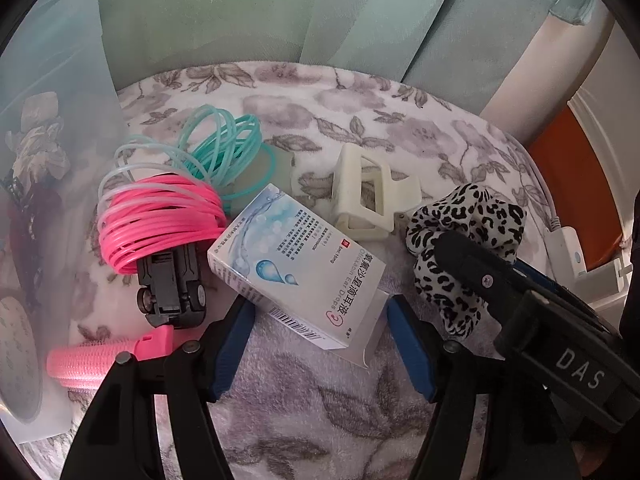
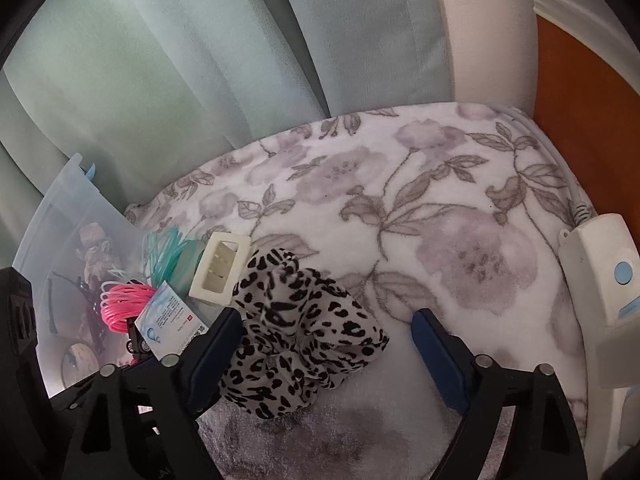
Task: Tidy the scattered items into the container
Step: 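Close left tool on the medicine box while right tool grasps the leopard scrunchie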
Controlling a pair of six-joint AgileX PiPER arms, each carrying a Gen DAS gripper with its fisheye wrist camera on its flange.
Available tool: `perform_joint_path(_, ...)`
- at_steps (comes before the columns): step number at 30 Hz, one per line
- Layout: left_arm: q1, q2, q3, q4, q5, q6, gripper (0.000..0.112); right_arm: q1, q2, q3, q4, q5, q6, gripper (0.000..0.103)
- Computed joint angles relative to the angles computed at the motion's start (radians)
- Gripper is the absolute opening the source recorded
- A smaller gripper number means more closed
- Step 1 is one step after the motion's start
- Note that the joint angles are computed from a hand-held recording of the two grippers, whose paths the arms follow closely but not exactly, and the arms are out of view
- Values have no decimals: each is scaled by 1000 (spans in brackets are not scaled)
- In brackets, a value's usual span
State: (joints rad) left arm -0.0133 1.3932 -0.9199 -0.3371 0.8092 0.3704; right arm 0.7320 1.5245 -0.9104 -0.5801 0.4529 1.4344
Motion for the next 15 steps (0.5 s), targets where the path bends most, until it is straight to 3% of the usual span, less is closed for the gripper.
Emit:
perform_joint_path(5,56,-7,-7,-37,36,42,54,-19,-33,27,22,-17,-6,67)
perform_joint_path(9,94,-27,3,-37,68,81,40,-27,-49,38,42,-24,-18,62)
perform_joint_path(15,147,-73,22,-45,109,131,31,-13,-73,48,44,-10,-6,50)
